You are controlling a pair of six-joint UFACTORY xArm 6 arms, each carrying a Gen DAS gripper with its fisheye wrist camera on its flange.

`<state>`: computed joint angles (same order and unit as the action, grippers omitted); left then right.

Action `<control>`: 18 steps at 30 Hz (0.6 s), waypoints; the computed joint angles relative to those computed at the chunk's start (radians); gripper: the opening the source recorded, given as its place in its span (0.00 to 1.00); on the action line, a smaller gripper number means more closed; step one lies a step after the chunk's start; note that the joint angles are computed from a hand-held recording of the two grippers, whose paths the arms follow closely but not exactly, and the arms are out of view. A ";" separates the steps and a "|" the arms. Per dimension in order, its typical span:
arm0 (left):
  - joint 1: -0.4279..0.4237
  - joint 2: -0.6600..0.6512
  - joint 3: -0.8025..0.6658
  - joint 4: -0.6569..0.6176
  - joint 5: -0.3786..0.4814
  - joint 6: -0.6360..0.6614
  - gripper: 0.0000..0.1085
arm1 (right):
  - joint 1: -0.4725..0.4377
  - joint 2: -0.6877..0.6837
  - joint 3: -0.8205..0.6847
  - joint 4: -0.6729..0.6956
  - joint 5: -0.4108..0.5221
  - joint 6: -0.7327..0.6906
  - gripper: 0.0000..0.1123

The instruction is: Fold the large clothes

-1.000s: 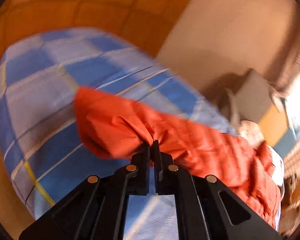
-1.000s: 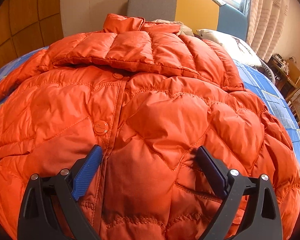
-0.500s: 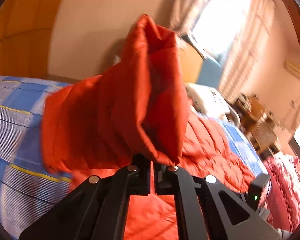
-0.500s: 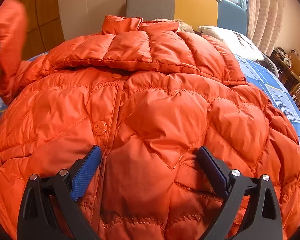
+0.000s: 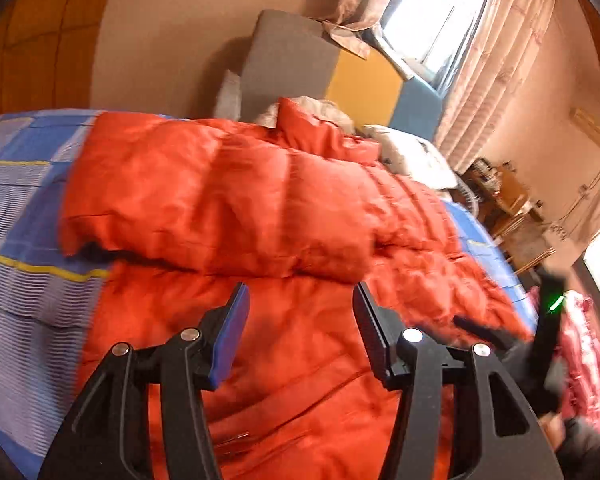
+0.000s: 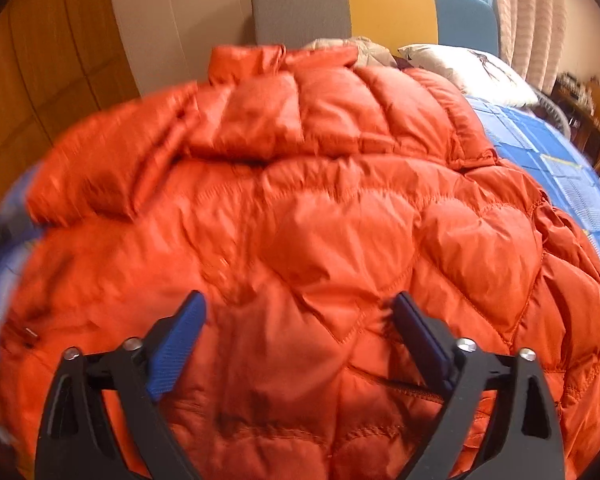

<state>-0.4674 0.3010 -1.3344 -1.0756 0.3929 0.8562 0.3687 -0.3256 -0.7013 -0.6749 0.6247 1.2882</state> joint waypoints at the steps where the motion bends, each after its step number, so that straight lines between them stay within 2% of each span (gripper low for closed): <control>1: 0.003 -0.002 0.012 0.027 -0.017 -0.021 0.49 | -0.012 -0.007 0.000 0.012 -0.043 0.001 0.74; 5: 0.009 0.001 0.043 0.127 -0.071 -0.094 0.49 | -0.038 0.044 -0.047 0.103 -0.193 -0.076 0.67; 8: 0.018 0.001 0.055 0.125 -0.087 -0.078 0.49 | -0.042 0.119 -0.108 0.211 -0.279 -0.163 0.65; 10: 0.014 0.007 0.057 0.129 -0.100 -0.072 0.50 | -0.044 0.183 -0.151 0.341 -0.342 -0.260 0.65; 12: 0.005 0.011 0.054 0.136 -0.108 -0.068 0.51 | -0.038 0.234 -0.186 0.462 -0.366 -0.349 0.65; 14: 0.000 0.016 0.051 0.150 -0.117 -0.070 0.51 | -0.034 0.282 -0.222 0.551 -0.365 -0.425 0.51; 16: -0.002 0.021 0.048 0.162 -0.121 -0.066 0.52 | -0.033 0.326 -0.256 0.672 -0.364 -0.533 0.24; 18: -0.004 0.025 0.043 0.175 -0.120 -0.068 0.52 | -0.033 0.328 -0.265 0.657 -0.371 -0.534 0.11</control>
<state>-0.4711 0.3255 -1.2918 -0.9009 0.2731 0.7882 0.3352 0.0025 -0.9659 -0.0174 0.2540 0.7541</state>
